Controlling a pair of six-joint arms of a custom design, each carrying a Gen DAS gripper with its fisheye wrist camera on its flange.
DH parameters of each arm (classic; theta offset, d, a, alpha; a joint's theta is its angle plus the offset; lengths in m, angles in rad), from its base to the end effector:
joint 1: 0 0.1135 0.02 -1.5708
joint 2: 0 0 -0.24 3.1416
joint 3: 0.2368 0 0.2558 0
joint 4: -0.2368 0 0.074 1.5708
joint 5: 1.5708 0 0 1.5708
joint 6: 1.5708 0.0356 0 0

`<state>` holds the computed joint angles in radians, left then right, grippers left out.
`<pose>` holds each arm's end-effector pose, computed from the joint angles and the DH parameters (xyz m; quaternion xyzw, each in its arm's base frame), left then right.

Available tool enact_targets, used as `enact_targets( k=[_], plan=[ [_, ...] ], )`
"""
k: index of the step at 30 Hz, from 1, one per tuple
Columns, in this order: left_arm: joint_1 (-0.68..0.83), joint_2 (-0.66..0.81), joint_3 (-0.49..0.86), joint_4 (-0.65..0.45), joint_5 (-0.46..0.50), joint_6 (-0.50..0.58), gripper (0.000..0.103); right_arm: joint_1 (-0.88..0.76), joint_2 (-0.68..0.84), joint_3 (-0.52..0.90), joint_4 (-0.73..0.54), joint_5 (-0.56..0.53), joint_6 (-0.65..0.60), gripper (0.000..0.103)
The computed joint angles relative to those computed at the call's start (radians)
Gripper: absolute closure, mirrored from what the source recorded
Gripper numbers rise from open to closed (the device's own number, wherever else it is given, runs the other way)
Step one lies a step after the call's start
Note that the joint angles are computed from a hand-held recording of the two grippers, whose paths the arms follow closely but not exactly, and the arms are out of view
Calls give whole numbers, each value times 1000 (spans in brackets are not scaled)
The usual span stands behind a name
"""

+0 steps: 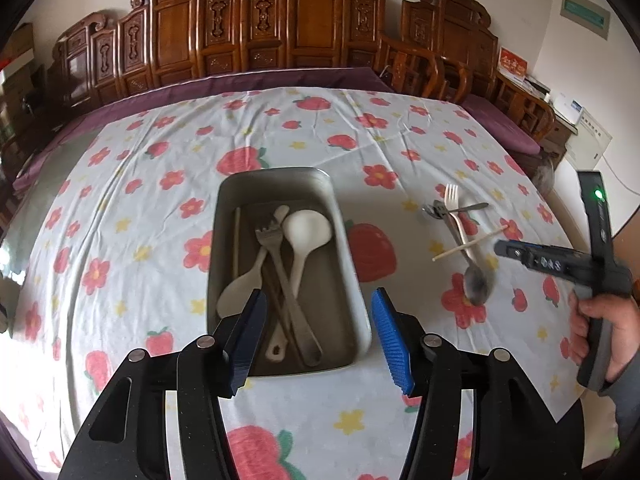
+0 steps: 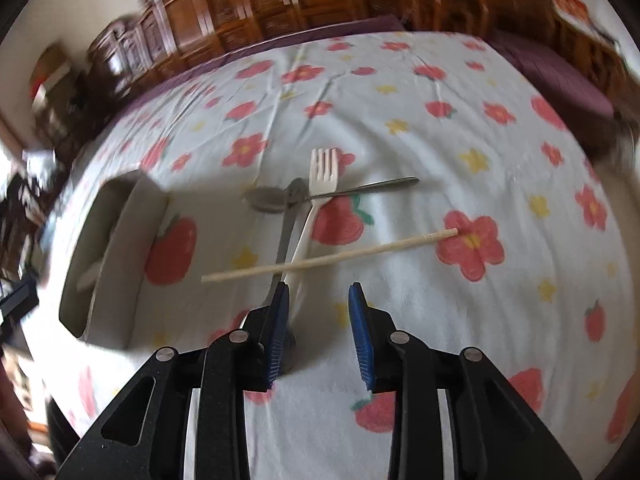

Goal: Organize utensils
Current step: 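Move the right gripper to the pile and grasp a wooden chopstick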

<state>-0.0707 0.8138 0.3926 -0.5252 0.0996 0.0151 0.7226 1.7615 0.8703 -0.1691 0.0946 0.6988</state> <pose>0.1699 -0.0156 0.1523 0.0560 0.9489 -0.0559 0.3053 0.2437 0.2104 0.0980 0.0004 0.9666 0.1299 0.2210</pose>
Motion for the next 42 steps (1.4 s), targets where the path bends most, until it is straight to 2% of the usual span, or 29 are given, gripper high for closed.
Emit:
enact_targets(
  k=[5, 8, 17, 23, 27, 29, 35, 42],
  plan=[
    [6, -23, -8, -14, 12, 2, 51, -24, 96, 94, -40, 26, 39, 70],
    [29, -21, -7, -15, 29, 13, 51, -25, 152, 162, -108, 84, 55, 70],
    [67, -16, -10, -11, 62, 32, 51, -81, 228, 238, -159, 52, 139, 70],
    [-49, 1, -20, 15, 12, -43, 50, -75, 243, 262, -201, 49, 160, 72],
    [-156, 29, -18, 38, -38, -106, 51, -82, 216, 230, -186, 30, 144, 79],
    [-210, 51, -14, 54, -66, -135, 51, -90, 199, 214, -189, 21, 130, 101],
    [-365, 170, 11, 123, -141, -232, 51, -118, 129, 107, -116, -30, 85, 103],
    [-495, 429, 76, 272, -180, -327, 51, -105, -32, -47, -60, -36, -12, 103]
  ],
)
